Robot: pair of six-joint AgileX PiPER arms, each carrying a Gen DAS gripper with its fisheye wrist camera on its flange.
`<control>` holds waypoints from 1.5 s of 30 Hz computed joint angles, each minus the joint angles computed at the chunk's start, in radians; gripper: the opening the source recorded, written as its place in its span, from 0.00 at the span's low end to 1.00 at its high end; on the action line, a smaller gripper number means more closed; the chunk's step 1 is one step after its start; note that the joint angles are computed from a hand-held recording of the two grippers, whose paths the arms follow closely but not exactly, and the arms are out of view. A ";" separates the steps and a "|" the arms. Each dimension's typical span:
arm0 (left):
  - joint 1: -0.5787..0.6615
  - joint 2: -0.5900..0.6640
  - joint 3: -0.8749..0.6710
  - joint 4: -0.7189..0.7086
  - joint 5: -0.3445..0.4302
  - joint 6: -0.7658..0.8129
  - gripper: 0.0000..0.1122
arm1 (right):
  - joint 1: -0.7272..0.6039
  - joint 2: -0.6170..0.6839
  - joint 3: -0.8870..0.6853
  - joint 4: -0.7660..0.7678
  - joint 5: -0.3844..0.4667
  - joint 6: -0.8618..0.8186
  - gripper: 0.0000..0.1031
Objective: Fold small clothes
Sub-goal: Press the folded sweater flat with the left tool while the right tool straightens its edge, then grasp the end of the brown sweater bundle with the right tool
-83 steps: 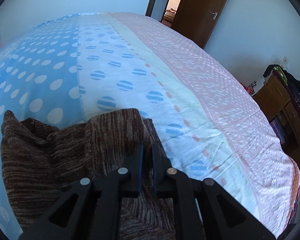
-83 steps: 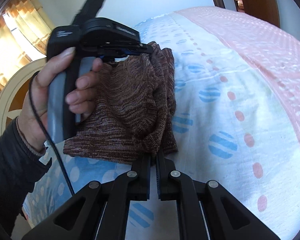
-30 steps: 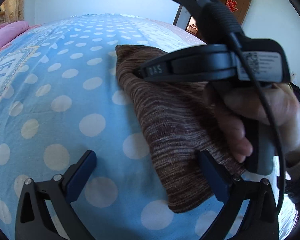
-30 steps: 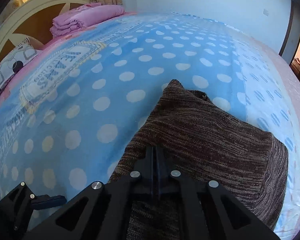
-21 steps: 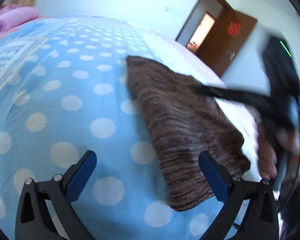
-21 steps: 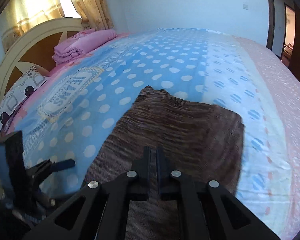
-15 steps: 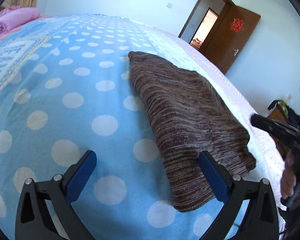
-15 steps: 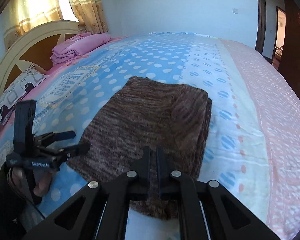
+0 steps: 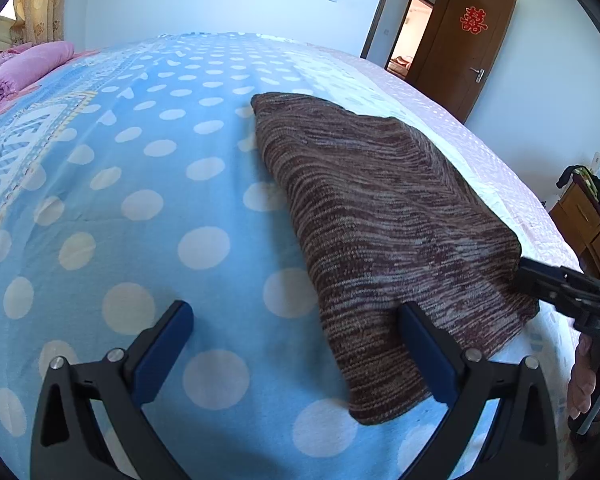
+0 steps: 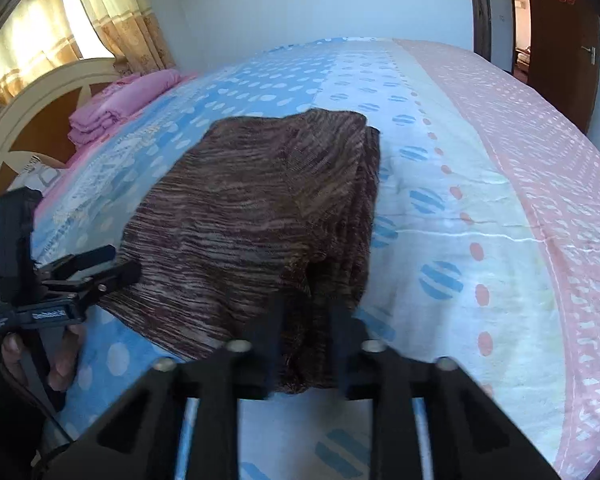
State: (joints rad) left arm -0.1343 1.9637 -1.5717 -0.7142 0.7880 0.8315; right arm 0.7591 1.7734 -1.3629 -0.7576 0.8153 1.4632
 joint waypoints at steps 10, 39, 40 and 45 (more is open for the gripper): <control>-0.036 -0.015 0.015 0.090 -0.034 -0.041 0.92 | -0.022 -0.058 0.106 0.037 -0.006 0.053 0.00; -0.015 0.034 -0.080 0.031 0.104 -0.075 0.92 | -0.159 -0.086 0.100 -0.016 -0.250 0.064 0.54; -0.018 0.041 -0.091 0.034 0.107 -0.088 0.92 | -0.190 -0.086 0.102 -0.010 -0.284 0.061 0.54; -0.058 0.038 -0.091 0.079 0.064 -0.118 0.91 | -0.379 0.000 0.041 0.304 -0.446 -0.232 0.54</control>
State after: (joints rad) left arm -0.1924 2.0020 -1.6624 -0.6348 0.8519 0.7132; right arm 0.3797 1.7735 -1.3221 -0.4532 0.3689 1.2308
